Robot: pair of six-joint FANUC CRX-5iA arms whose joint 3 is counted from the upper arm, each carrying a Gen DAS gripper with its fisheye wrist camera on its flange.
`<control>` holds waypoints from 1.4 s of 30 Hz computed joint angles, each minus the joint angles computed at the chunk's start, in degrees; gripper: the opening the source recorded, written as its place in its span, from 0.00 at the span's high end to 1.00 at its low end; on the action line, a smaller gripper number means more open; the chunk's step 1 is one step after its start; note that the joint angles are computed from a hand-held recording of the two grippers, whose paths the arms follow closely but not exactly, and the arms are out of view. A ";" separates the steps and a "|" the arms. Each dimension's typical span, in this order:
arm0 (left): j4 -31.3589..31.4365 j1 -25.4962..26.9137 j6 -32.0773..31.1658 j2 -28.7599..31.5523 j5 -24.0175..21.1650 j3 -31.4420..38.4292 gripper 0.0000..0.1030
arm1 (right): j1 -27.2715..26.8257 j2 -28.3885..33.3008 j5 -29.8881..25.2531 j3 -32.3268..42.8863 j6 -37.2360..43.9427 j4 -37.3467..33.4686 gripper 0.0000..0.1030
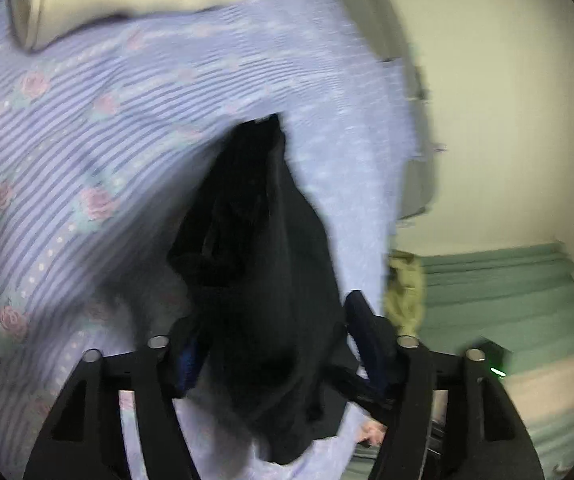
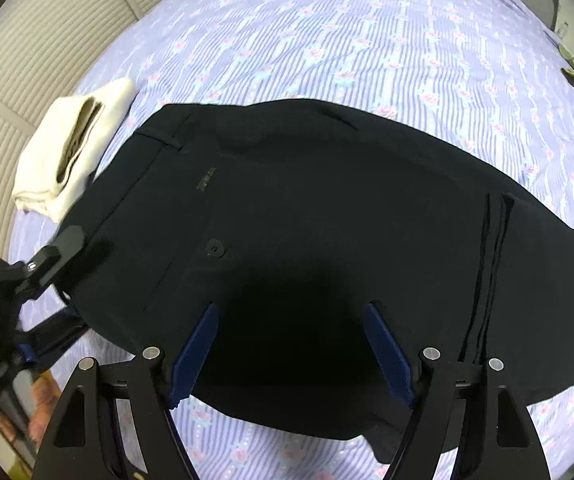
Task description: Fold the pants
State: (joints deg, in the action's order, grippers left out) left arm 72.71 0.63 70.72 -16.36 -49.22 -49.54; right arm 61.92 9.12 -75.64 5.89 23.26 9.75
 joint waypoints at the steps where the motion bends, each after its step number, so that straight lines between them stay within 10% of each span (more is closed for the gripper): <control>1: -3.32 0.55 2.98 1.47 -0.09 0.78 0.37 | -0.11 -0.10 0.00 -0.14 -0.39 0.16 0.26; 7: 3.97 -1.67 8.77 6.37 1.82 -3.21 0.51 | 0.19 -1.00 -0.90 -1.68 -2.33 1.49 0.26; 14: -23.73 0.74 20.17 2.05 -4.62 10.83 0.78 | 1.10 -6.32 -1.04 -6.43 -4.05 2.22 0.26; 23: -54.18 -17.18 28.46 3.92 -7.53 39.93 0.80 | 3.65 -23.24 -1.98 -18.17 -16.51 9.33 0.26; 35: -70.37 -43.95 36.83 25.07 -9.40 67.79 0.81 | 9.04 -47.32 -18.28 -30.91 -25.52 17.50 0.26; 42: -71.68 -53.20 39.86 46.01 -20.74 87.35 0.82 | 6.60 -60.27 -24.90 -37.89 -26.35 14.28 0.26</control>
